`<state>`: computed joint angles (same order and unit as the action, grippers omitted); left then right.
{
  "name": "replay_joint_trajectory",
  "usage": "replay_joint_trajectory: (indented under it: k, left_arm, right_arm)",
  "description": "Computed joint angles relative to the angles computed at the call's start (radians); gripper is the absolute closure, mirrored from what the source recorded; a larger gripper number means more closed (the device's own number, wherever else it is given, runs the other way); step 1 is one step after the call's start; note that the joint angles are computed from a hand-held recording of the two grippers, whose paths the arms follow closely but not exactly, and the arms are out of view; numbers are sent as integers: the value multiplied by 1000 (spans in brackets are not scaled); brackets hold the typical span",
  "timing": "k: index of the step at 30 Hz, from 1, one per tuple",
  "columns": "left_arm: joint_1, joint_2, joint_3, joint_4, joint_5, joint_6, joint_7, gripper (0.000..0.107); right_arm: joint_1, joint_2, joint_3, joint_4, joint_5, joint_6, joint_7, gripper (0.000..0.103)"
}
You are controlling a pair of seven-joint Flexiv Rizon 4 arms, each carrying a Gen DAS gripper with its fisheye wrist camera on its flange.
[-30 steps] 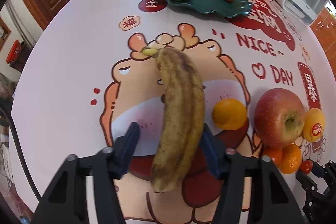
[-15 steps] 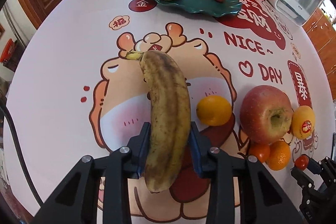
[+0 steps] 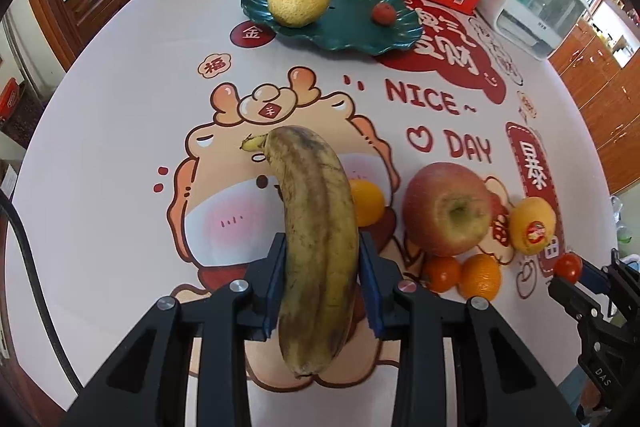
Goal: Organize fruits
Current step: 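Grasp the spotted banana with the left tool while the right tool grasps another red tomato, then carry the banana and tomato onto the green plate and open both tools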
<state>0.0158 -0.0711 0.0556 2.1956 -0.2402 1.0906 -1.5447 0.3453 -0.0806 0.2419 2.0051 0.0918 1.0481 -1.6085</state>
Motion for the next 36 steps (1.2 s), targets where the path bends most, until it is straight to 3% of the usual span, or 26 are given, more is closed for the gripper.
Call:
replay_joint_trajectory:
  k: [19,29,36]
  left_arm:
    - [-9,62,-6,-59,-79,33,70,75]
    - [11,-11,-13,-272,-19,11,83,75]
    - [30,-120,-11,-489,50,-56,63,75]
  right_arm:
    - [-19,-103,-3,-275,90,-80,-144,76]
    - [-28,-241,-21,-547,31,-121,-142,76]
    - [-14,-405,-31,-854,-15,-203,-107,76]
